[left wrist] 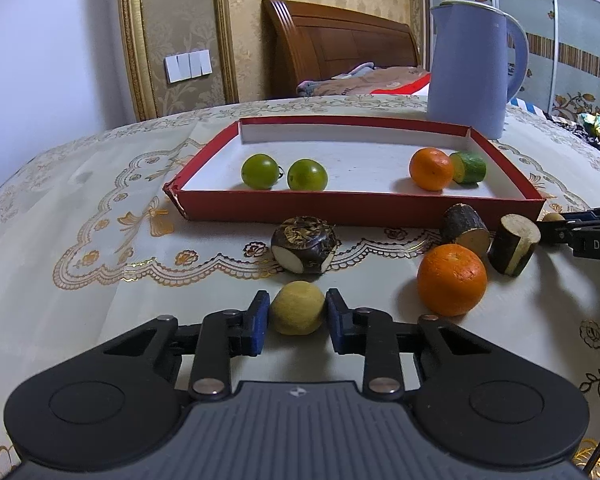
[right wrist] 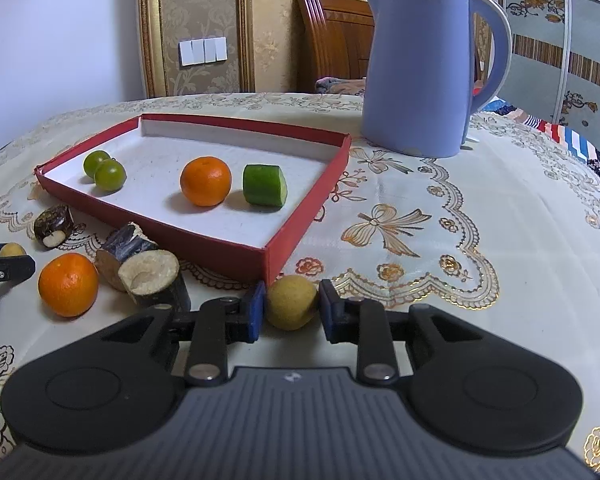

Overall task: Organize fruits
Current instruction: 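Close left gripper on a yellow round fruit while right gripper grasps another, then carry both yellow round fruits over the tray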

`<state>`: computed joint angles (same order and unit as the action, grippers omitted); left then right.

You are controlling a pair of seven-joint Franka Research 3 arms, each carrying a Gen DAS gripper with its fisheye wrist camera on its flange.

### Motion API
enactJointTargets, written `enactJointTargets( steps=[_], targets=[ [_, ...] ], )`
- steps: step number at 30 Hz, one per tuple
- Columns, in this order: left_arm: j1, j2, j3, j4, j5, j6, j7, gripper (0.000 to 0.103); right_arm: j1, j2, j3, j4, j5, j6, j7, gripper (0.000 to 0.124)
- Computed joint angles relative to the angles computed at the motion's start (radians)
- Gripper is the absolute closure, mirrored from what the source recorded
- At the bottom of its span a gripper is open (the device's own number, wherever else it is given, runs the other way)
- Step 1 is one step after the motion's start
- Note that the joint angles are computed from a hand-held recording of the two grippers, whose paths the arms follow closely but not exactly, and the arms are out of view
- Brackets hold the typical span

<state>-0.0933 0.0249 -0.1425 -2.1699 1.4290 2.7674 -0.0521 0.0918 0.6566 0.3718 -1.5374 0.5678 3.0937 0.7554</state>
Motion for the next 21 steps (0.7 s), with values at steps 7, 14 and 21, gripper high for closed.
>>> enactJointTargets(
  steps=[7, 14, 21],
  targets=[
    [0.005, -0.018, 0.002, -0.017, 0.012, -0.002, -0.047, 0.074, -0.014, -0.017, 0.018, -0.053, -0.008, 0.122, 0.061, 0.097],
    [0.012, -0.059, -0.010, -0.028, 0.157, -0.026, -0.213, 0.074, -0.159, -0.031, 0.199, -0.142, -0.115, 0.243, 0.081, 0.097],
    [0.024, -0.006, 0.000, 0.059, 0.077, 0.002, -0.131, 0.074, -0.116, -0.019, 0.178, -0.095, -0.209, 0.234, 0.161, 0.097]
  ],
)
